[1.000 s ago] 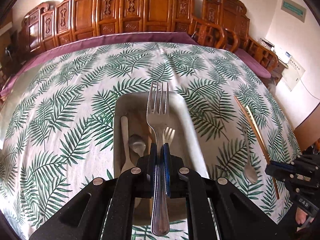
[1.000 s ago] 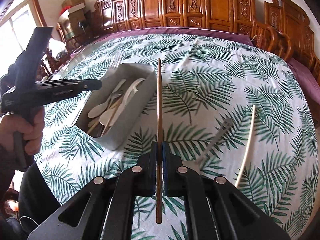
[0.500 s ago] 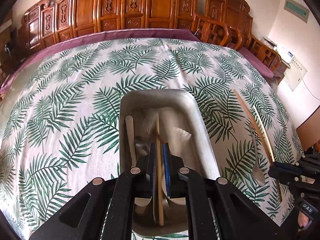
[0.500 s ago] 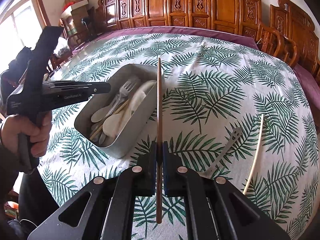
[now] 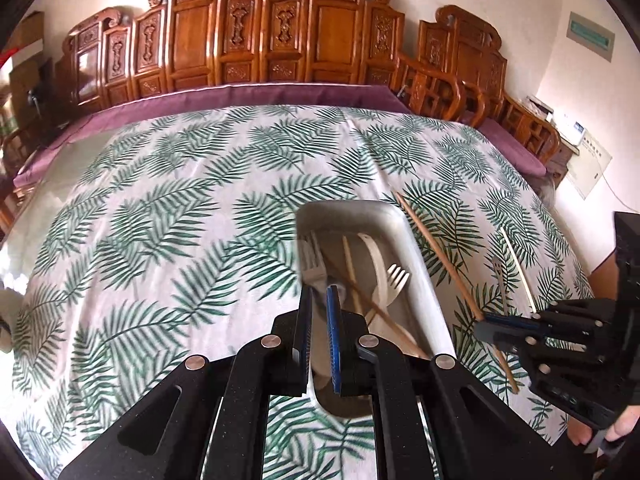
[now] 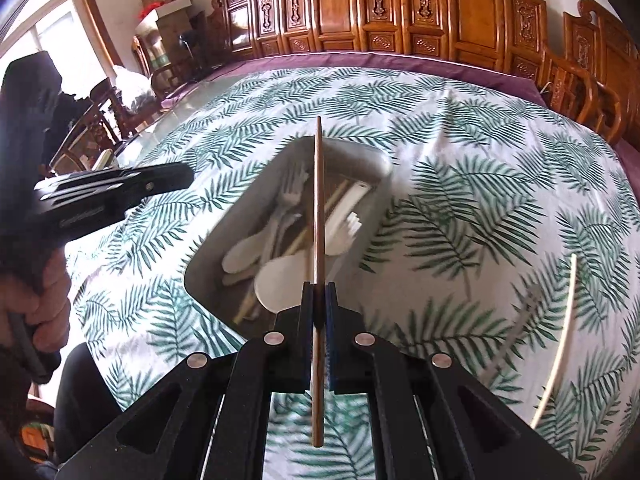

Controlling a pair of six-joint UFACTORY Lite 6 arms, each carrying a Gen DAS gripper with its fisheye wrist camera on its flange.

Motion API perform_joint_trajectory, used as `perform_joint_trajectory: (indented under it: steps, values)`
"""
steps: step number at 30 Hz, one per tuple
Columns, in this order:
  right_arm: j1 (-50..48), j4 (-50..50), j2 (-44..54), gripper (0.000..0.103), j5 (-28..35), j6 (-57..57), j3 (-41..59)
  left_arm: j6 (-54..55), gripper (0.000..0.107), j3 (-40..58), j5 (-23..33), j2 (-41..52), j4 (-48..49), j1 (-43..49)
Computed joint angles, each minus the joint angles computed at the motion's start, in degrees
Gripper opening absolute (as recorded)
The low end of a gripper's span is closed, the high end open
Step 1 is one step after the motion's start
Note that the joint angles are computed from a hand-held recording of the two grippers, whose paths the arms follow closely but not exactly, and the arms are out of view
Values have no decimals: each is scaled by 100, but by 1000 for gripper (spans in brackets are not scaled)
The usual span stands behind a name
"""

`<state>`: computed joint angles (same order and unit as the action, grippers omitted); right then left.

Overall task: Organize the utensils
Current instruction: 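Carry the wooden chopstick over the grey tray and open the right gripper, then grasp another wooden chopstick with the right gripper while the left gripper approaches the metal spoon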

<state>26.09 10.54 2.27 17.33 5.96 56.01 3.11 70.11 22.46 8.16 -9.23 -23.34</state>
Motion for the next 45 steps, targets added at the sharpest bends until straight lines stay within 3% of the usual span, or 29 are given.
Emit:
perform_joint_trajectory:
  steps: [9, 25, 35, 40, 45]
  values:
    - [119, 433, 1080, 6, 25, 42, 1094, 624, 7, -714, 43, -795, -376, 487]
    - [119, -194, 2021, 7, 101, 993, 2074, 1308, 7, -1318, 151, -1466, -914, 931]
    - [235, -685, 1601, 8, 1, 1312, 1634, 982, 8, -1318, 146, -1557, -664, 758]
    - [287, -1364, 868, 8, -42, 1752, 942, 482, 17, -1231, 105, -1546, -281, 464]
    - [173, -1600, -38, 8, -4, 1790, 97, -70, 18, -1105, 74, -1460, 121, 97]
